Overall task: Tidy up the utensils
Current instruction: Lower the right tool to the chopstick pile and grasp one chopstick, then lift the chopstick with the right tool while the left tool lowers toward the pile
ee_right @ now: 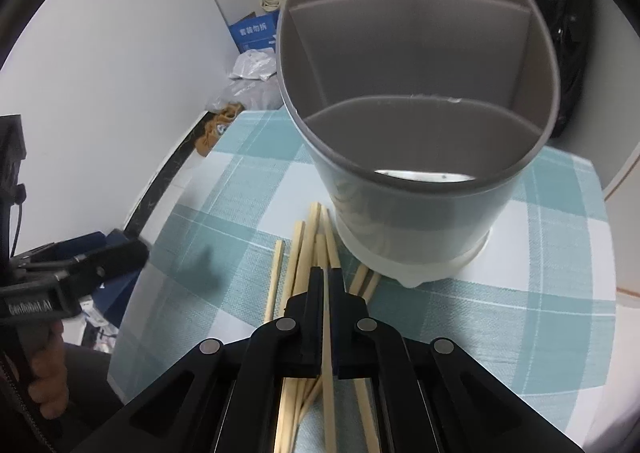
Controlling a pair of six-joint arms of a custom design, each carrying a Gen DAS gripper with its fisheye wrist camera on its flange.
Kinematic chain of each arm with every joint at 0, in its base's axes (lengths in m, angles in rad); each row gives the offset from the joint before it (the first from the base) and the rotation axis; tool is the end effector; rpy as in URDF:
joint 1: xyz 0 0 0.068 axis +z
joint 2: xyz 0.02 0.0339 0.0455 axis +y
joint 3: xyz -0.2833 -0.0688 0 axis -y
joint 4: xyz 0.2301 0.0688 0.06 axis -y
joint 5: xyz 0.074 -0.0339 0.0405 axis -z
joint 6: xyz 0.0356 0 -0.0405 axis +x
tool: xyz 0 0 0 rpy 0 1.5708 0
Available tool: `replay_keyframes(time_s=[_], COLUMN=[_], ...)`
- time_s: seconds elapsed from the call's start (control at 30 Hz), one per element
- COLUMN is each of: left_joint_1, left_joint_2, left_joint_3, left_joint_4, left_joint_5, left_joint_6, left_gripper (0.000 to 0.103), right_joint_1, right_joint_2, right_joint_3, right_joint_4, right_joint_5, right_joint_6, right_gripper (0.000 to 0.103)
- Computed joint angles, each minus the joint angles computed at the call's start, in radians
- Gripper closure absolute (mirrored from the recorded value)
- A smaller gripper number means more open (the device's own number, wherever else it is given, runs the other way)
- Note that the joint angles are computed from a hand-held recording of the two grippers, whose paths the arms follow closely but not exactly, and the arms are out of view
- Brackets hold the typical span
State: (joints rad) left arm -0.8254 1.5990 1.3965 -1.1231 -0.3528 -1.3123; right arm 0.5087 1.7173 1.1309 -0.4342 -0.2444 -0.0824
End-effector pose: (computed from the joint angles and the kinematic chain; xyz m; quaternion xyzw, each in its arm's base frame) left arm 0.2068 -0.2059 0.3050 -0.2564 0.9431 -0.0217 0.2106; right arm 0.2953 0.1746 0.2239 -0.3099 0.9042 0.1717 0.2387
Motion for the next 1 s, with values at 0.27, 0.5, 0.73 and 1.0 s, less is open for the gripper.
replay_keyframes(time_s=[0.27,0.5,0.73,1.0], left_joint_1=[0.011,-0.008,-0.001,-0.006], left_joint_2=[0.012,0.018,0.015,0.011], left_joint_3=[-0.022,-0.009,-0.032,-0.032], left_joint_4=[0.047,0.021,0.034,0.081], left_joint_5=[0.073,0.052,0.065,0.091], left_joint_6=[0.016,0.005,0.009,0.043], left_gripper=[0.001,0.001,0.001,0.001], right_joint_1=[-0.022,0.024,0.045,-0.002], right_joint_2=[0.032,0.061,0.050,0.031], right_joint_3=[0.016,0.017,0.004,-0.001], right_joint_4=[-0.094,-0.094,-0.071,-0.048], right_joint_5=[-0.059,0.002,0.072,-0.023], right_joint_6=[-0.044,-0.054,-0.103,-0.052], right_gripper=[0.089,0.087,0.098,0.098])
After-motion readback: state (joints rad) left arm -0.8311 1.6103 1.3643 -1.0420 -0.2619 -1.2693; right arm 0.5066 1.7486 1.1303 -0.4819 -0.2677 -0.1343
